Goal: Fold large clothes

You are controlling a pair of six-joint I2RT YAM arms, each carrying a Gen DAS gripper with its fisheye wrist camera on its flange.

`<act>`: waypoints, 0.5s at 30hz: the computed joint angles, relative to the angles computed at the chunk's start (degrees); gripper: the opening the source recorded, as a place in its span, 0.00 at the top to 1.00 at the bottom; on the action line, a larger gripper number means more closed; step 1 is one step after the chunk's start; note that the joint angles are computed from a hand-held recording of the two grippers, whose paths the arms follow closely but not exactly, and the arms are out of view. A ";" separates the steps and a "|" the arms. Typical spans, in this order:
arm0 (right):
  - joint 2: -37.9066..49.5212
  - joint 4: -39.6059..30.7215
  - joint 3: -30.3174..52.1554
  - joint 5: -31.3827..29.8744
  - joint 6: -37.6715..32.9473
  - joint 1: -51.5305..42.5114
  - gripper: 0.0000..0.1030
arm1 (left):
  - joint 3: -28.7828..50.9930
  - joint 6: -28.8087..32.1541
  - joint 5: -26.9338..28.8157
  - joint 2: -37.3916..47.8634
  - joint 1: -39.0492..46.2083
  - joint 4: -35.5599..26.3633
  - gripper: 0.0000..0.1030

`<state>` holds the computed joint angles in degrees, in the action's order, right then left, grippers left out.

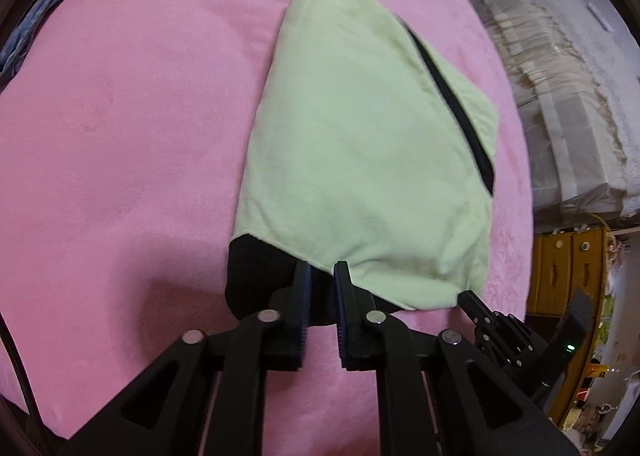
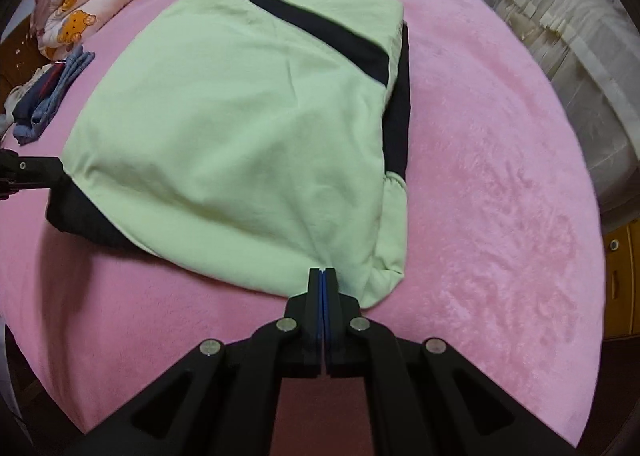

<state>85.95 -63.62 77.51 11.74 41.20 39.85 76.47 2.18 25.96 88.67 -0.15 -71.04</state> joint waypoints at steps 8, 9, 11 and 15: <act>0.79 20.82 -0.85 -10.51 6.54 -3.24 1.00 | 4.46 -1.59 -1.37 6.76 -7.39 5.29 0.90; 2.32 22.77 -0.81 -12.30 5.99 -4.14 1.00 | 5.64 -2.39 -1.61 8.36 -8.37 6.42 0.90; 6.18 25.64 0.57 -14.03 5.37 -4.89 1.00 | 8.33 -4.40 -1.56 11.50 -9.63 8.72 0.88; 10.66 31.51 1.85 -16.45 3.68 -7.54 1.00 | 13.17 -5.33 -2.74 17.00 -11.61 13.07 0.88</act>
<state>96.61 -32.11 79.36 -4.71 44.87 32.31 89.64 -3.16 23.22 105.67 -11.76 -57.96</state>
